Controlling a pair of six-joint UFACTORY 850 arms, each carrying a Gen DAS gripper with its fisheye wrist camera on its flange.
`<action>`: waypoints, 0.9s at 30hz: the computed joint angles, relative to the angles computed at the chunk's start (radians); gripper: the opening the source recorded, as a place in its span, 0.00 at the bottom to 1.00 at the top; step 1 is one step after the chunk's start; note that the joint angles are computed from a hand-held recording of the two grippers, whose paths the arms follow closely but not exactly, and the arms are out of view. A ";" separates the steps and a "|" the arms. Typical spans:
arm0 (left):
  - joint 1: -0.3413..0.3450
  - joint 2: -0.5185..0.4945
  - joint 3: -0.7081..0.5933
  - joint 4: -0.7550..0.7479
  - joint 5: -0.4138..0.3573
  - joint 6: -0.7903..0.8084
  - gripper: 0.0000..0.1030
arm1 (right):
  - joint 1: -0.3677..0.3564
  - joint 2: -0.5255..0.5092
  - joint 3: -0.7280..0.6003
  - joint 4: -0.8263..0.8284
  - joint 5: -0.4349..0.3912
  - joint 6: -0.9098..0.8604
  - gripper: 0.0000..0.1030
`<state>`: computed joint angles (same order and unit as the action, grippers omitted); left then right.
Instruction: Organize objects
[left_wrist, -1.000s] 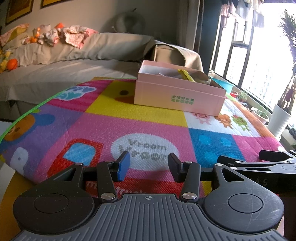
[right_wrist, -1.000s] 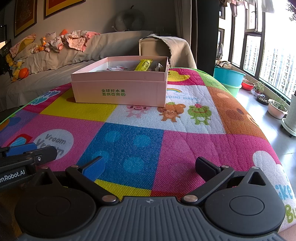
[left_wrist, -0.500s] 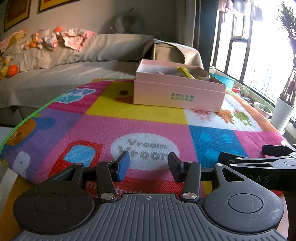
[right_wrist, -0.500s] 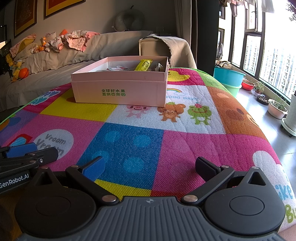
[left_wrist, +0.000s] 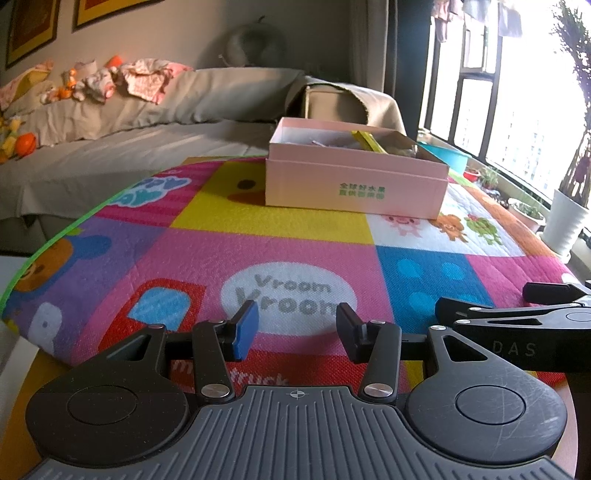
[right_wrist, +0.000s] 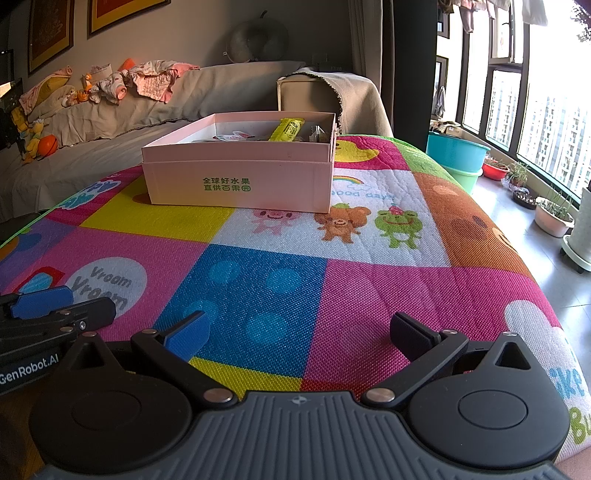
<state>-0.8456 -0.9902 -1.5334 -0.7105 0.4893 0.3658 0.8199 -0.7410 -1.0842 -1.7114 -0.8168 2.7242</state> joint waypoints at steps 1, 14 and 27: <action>0.000 0.000 0.001 0.000 0.000 -0.001 0.50 | 0.000 0.000 0.000 0.000 0.000 0.000 1.00; 0.000 0.001 0.001 0.004 0.000 -0.005 0.50 | 0.000 -0.001 -0.001 0.000 0.000 0.000 1.00; 0.002 0.002 0.005 0.020 -0.001 -0.025 0.50 | 0.000 0.000 -0.001 0.000 0.000 0.000 1.00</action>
<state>-0.8437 -0.9879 -1.5285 -0.6910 0.4883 0.3403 0.8197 -0.7415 -1.0848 -1.7116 -0.8166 2.7242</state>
